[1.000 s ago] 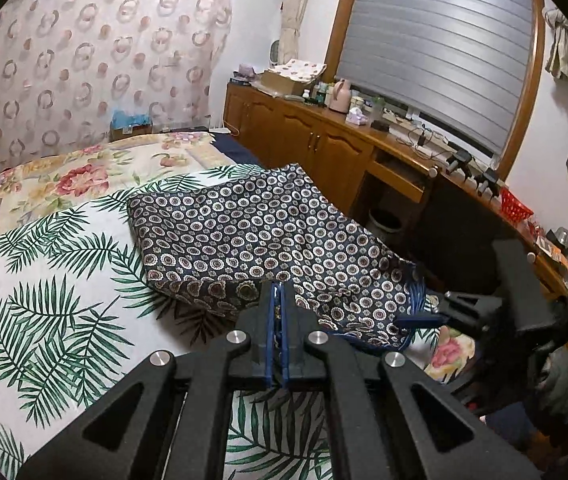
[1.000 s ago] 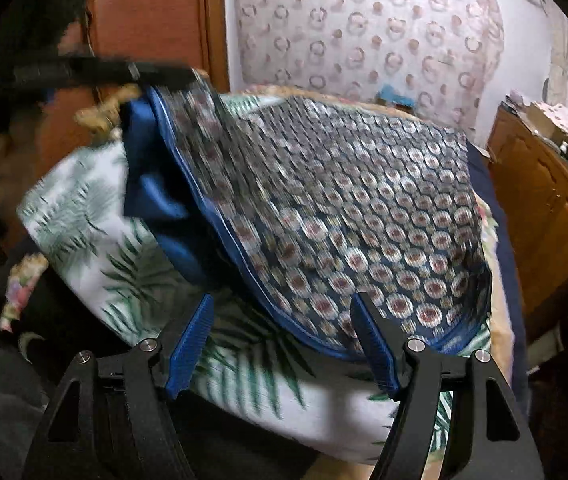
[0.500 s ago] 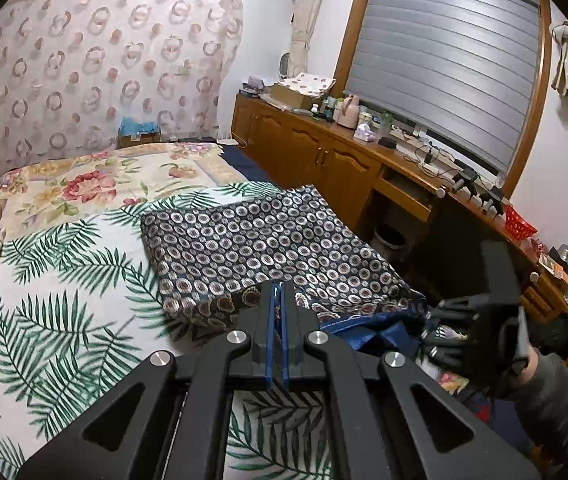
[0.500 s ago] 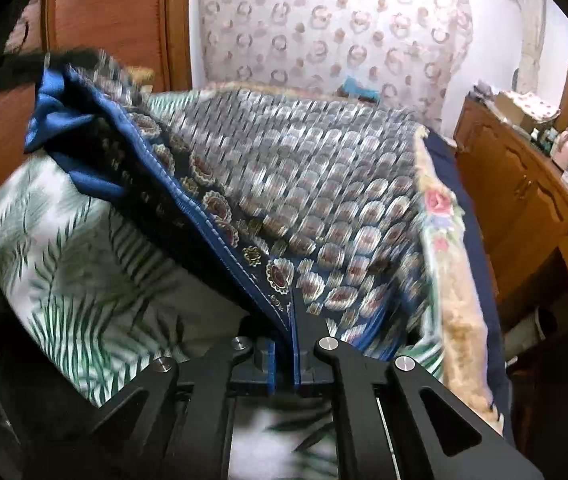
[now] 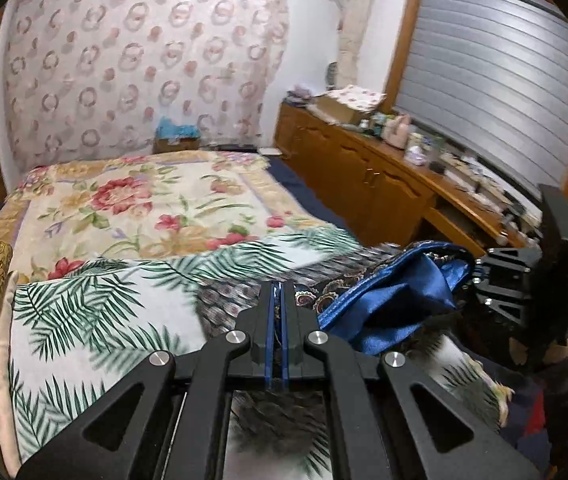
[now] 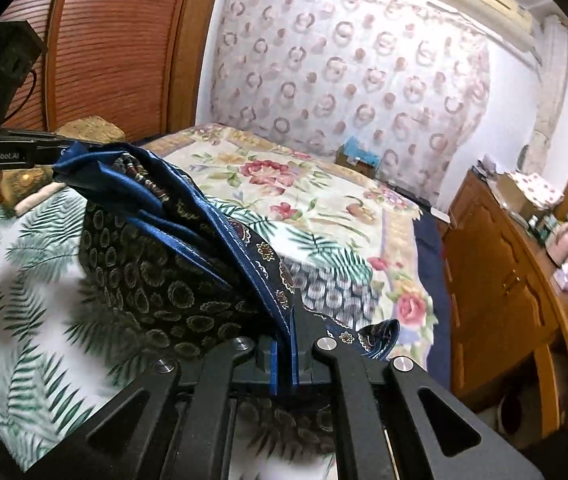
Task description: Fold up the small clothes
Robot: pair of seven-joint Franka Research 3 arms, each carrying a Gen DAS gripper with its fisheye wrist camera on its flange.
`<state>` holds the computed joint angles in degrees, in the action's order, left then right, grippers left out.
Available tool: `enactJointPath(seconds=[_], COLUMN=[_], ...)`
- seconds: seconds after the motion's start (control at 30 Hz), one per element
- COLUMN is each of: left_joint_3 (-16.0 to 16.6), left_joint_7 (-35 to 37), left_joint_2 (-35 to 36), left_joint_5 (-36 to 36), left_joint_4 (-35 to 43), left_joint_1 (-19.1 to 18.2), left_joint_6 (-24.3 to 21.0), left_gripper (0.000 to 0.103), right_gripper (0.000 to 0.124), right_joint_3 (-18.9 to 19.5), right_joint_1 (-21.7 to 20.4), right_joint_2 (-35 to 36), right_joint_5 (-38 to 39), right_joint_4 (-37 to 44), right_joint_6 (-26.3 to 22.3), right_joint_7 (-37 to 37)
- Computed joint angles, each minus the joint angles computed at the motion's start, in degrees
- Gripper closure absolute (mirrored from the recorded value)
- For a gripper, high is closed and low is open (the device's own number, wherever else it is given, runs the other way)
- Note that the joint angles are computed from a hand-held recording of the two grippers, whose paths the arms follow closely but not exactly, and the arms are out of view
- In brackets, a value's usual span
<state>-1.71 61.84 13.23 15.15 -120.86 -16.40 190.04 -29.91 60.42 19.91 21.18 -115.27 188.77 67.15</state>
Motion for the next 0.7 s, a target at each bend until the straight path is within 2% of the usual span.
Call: enactJointPath(seconds=[0.07, 0.1, 0.23, 0.27, 0.3, 0.33, 0.37, 0.4, 0.43, 0.47, 0.5, 0.53, 0.57, 0.6, 0.67, 0.7], left_joint_3=[1.0, 1.9, 11.2, 13.1, 15.9, 17.9, 19.2, 19.2, 18.6, 18.1, 16.5, 13.4, 11.5, 9.2, 6.4, 3.9], left_joint_7=[-0.1, -0.5, -4.0, -4.7, -5.5, -6.0, -6.3, -6.2, -5.8, -5.4, -4.9, -4.2, -4.0, -3.6, -3.6, -3.0], left_joint_2=[3.1, 3.8, 6.5, 6.6, 6.9, 7.0, 7.0, 7.0, 6.9, 7.0, 7.1, 7.3, 7.4, 7.8, 8.7, 9.3], left_joint_5=[-0.1, 0.1, 2.2, 3.1, 4.0, 4.5, 4.8, 5.0, 5.1, 5.3, 5.5, 5.8, 6.0, 6.1, 6.6, 6.6], left_joint_4=[3.6, 4.4, 6.8, 6.7, 6.5, 6.3, 6.1, 5.8, 5.8, 5.9, 6.3, 6.7, 7.0, 7.4, 8.5, 9.0], left_joint_1=[-0.2, -0.7, -8.1, -9.6, -11.9, -13.6, -14.8, -14.7, -14.2, -13.6, -12.2, -9.4, -7.7, -5.6, -3.1, -0.8], left_joint_6=[-2.1, -2.6, -3.7, -3.6, -2.9, -2.6, -2.4, -1.8, -1.9, -2.2, -3.0, -3.6, -4.2, -5.1, -6.8, -7.6], left_gripper=[0.100, 0.100, 0.098, 0.093, 0.081, 0.069, 0.063, 0.051, 0.044, 0.042, 0.039, 0.039, 0.039, 0.039, 0.039, 0.039], right_gripper=[0.120, 0.120, 0.120, 0.120, 0.120, 0.116, 0.107, 0.102, 0.091, 0.081, 0.076, 0.069, 0.068, 0.068, 0.068, 0.067], right_joint_3=[3.2, 3.3, 6.2, 6.1, 8.0, 9.4, 9.3, 9.4, 9.6, 11.8, 16.0, 20.1, 22.2, 22.3, 18.3, 18.2], right_joint_1=[-4.5, -5.3, -10.4, -10.8, -13.0, -14.6, -14.3, -14.7, -15.1, -16.9, -19.9, -23.3, -25.4, -25.8, -22.7, -22.5], right_joint_2=[3.8, 5.8, 12.5, 14.1, 15.1, 14.7, 13.2, 12.4, 12.4, 11.9, 10.0, 9.6, 9.3, 8.7, 7.7, 6.5], right_joint_5=[-1.2, -1.9, -3.9, -3.1, -6.3, -5.5, -3.6, -5.7, -7.1, -7.4, -4.9, -2.5, -3.7, -5.7, -6.1, -6.7], right_joint_4=[5.4, 8.1, 18.9, 21.4, 23.4, 23.3, 21.2, 20.3, 20.7, 20.2, 18.2, 18.3, 18.2, 17.7, 15.3, 13.7], right_joint_6=[-2.8, -4.4, -11.3, -12.9, -13.4, -13.9, -13.5, -13.1, -13.1, -11.8, -10.0, -9.2, -8.7, -8.0, -5.9, -5.5], right_joint_7=[0.6, 1.5, 4.9, 5.0, 7.9, 6.8, 5.3, 7.4, 9.1, 9.1, 6.2, 3.9, 5.3, 8.0, 10.2, 10.8])
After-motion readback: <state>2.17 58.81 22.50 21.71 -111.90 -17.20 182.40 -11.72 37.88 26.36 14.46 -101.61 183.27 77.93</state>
